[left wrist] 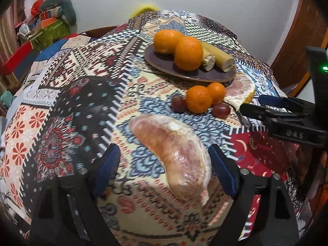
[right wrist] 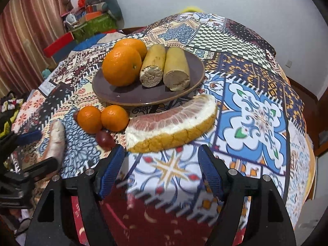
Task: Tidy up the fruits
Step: 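Open both tools and withdraw them from the plate toward the pomelo segments, then grasp a pomelo segment with the left tool while the right tool grasps another segment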
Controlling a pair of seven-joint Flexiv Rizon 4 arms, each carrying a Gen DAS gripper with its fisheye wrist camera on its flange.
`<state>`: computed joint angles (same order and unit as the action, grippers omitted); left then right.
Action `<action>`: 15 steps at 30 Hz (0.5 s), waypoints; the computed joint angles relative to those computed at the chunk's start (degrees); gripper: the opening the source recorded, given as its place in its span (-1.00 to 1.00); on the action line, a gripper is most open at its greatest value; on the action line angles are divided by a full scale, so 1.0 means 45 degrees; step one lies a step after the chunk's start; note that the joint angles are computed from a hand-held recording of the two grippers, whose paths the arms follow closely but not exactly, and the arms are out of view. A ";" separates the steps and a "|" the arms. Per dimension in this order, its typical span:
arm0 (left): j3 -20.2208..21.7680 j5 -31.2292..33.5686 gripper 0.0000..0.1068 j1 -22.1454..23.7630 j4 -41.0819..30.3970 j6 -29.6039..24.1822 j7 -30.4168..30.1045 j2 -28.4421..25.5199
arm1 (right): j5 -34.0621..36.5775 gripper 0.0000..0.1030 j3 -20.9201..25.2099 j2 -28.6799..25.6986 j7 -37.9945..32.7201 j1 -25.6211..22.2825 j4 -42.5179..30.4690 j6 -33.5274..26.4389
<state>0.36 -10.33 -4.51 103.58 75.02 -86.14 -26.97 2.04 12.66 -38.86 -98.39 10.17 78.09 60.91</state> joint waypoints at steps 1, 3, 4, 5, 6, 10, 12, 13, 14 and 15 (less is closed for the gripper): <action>-0.0012 -0.0038 0.65 0.0059 0.0066 0.0025 0.0015 0.0046 | -0.0108 0.40 -0.0093 -0.0071 0.0056 0.0091 -0.0085 -0.0034; -0.0009 -0.0093 0.65 0.0172 0.0235 0.0086 0.0058 0.0159 | -0.0253 0.50 -0.0177 -0.0153 0.0097 0.0191 -0.0174 -0.0012; -0.0024 -0.0125 0.65 0.0220 0.0313 0.0120 0.0083 0.0214 | -0.0275 0.51 -0.0168 -0.0191 0.0095 0.0197 -0.0227 -0.0020; -0.0055 -0.0177 0.65 0.0289 0.0362 0.0129 0.0136 0.0249 | -0.0309 0.54 -0.0188 -0.0220 0.0126 0.0218 -0.0268 -0.0034; -0.0073 -0.0221 0.65 0.0322 0.0380 0.0138 0.0152 0.0257 | -0.0319 0.54 -0.0189 -0.0237 0.0141 0.0214 -0.0288 -0.0035; -0.0083 -0.0403 0.64 0.0323 0.0426 0.0227 -0.0020 0.0260 | -0.0084 0.53 0.0128 -0.0256 -0.0225 -0.0104 -0.0390 -0.0136; -0.0438 -0.0722 0.56 0.0544 0.0520 0.0435 0.0169 0.0265 | 0.0063 0.49 0.0166 -0.0227 -0.0408 -0.0244 -0.0397 -0.0194; -0.0716 -0.0990 0.48 0.0733 0.0589 0.0509 0.0379 0.0275 | 0.0057 0.49 0.0087 -0.0178 -0.0427 -0.0246 -0.0325 -0.0152; -0.0942 -0.1255 0.42 0.0883 0.0609 0.0521 0.0553 0.0262 | 0.0001 0.49 -0.0055 -0.0097 -0.0398 -0.0226 -0.0165 -0.0017; -0.1051 -0.1433 0.38 0.0951 0.0586 0.0493 0.0675 0.0231 | -0.0046 0.49 -0.0148 -0.0058 -0.0356 -0.0218 -0.0088 0.0048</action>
<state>-4.37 -16.77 -0.23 106.22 77.24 -83.10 -25.93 1.83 12.00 -39.12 -99.99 9.19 77.69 61.13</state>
